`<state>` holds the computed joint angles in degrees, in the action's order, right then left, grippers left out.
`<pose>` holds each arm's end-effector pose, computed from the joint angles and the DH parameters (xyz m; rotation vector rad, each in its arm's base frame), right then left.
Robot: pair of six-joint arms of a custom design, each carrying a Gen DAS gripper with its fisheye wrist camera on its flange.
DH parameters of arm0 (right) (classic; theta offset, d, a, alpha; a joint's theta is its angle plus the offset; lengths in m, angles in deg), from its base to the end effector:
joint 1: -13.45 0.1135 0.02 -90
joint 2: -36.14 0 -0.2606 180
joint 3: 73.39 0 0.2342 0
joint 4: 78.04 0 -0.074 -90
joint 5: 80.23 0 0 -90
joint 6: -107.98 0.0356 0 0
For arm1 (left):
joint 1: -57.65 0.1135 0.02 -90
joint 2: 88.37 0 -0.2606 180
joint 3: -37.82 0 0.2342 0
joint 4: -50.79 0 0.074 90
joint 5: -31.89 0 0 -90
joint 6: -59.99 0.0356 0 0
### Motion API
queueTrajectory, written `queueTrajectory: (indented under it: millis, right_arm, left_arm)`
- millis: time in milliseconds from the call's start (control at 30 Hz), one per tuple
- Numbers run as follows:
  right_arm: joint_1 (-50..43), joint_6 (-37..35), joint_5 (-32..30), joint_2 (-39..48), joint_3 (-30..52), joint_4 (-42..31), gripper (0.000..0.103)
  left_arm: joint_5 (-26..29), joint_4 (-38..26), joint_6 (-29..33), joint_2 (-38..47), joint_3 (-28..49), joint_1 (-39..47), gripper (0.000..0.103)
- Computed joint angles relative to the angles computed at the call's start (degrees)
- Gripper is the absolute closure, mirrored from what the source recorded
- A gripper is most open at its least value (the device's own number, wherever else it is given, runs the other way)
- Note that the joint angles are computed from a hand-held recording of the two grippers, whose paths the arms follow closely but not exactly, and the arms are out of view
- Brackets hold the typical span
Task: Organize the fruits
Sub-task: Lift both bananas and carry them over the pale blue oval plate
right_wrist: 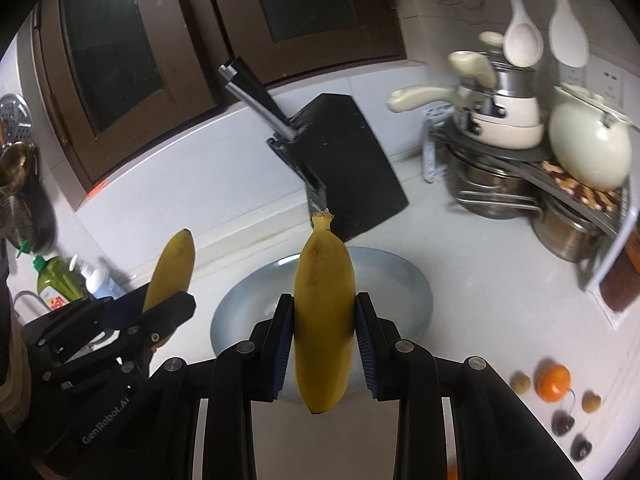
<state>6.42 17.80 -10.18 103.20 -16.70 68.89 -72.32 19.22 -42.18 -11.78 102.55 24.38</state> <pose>0.2266 -0.0157 0.2374 -0.0362 2.2965 0.3401 0.2285 -0.1395 0.2443 0.2998 2.2835 -0.1178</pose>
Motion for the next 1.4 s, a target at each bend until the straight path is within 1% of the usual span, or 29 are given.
queueTrajectory:
  millis: [133,467,767,867,1167,1400]
  right_arm:
    - [2.0,-0.4,0.4,6.4,4.8,-0.3,0.072]
    - [5.0,-2.4,2.4,21.7,17.1,-3.4,0.072]
    - [5.5,-4.3,2.7,33.0,27.1,-7.8,0.072]
    - [6.1,-4.8,4.0,36.5,30.0,-9.0,0.072]
    - [7.2,-5.3,7.2,46.7,38.3,-11.5,0.072]
    - [7.6,-5.3,7.0,54.3,45.5,-15.8,0.072]
  left_arm:
    - [2.6,-0.4,1.0,3.9,2.7,3.1,0.077]
    - [5.0,-1.8,3.9,13.7,10.4,8.8,0.077]
    - [9.8,-5.2,4.1,23.3,18.0,12.3,0.077]
    - [12.2,-6.5,3.5,27.4,20.9,13.4,0.077]
    - [11.4,-9.9,4.5,38.5,28.7,13.4,0.077]
    - [12.0,-11.2,4.8,44.7,33.5,13.6,0.077]
